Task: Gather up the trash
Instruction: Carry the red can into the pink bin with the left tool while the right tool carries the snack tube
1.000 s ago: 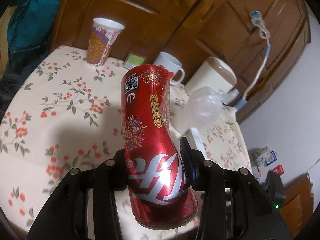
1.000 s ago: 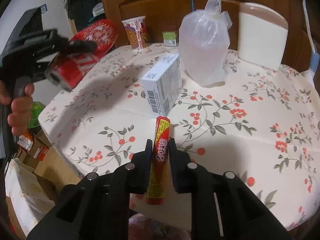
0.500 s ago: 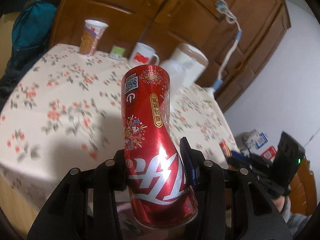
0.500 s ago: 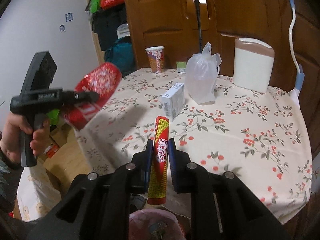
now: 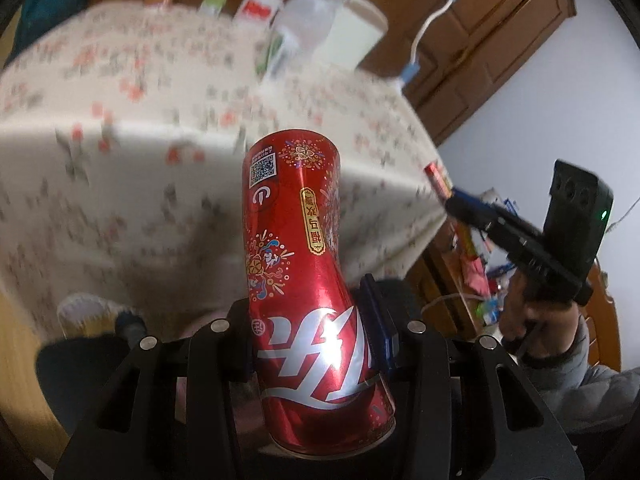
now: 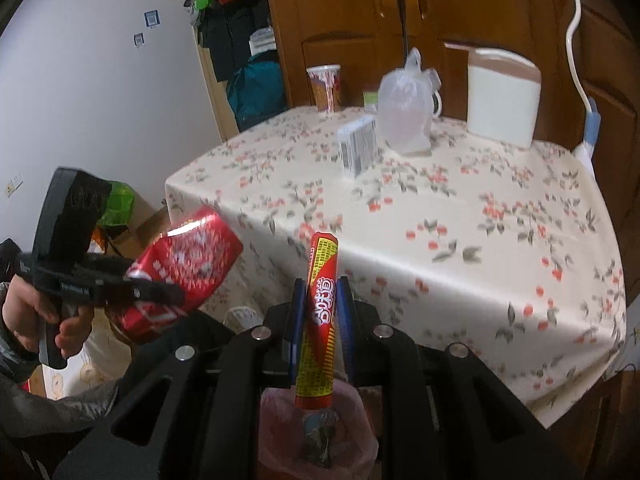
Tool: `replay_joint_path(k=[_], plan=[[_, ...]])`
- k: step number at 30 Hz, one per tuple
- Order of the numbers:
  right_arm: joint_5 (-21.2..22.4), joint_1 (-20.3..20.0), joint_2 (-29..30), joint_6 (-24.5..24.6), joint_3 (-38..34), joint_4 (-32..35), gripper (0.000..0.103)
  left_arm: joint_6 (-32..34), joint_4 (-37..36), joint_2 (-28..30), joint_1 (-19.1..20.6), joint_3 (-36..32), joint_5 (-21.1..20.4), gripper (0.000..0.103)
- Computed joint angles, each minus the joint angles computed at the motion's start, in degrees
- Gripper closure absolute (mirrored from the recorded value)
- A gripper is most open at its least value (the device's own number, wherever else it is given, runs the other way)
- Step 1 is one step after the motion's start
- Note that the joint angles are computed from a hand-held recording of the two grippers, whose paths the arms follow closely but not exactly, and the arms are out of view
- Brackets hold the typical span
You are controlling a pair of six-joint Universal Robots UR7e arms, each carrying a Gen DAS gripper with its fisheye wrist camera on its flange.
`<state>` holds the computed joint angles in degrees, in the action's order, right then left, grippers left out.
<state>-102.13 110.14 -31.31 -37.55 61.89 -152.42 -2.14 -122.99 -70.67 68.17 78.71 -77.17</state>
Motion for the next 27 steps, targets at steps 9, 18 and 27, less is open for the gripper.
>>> replay_joint_path(k=[9, 18, 27], plan=[[-1.87, -1.32, -1.09, 0.33, 3.67, 1.45, 0.087, -2.78, 3.54, 0.59, 2.34, 4.45, -0.53, 0.060], [-4.13, -3.04, 0.70, 1.35, 4.00, 4.78, 0.087, -5.44, 7.28, 3.36, 5.24, 6.39, -1.06, 0.060], [-6.32, -4.59, 2.81, 2.71, 3.39, 9.22, 0.087, -7.47, 9.37, 5.16, 7.33, 6.54, -1.40, 0.060]])
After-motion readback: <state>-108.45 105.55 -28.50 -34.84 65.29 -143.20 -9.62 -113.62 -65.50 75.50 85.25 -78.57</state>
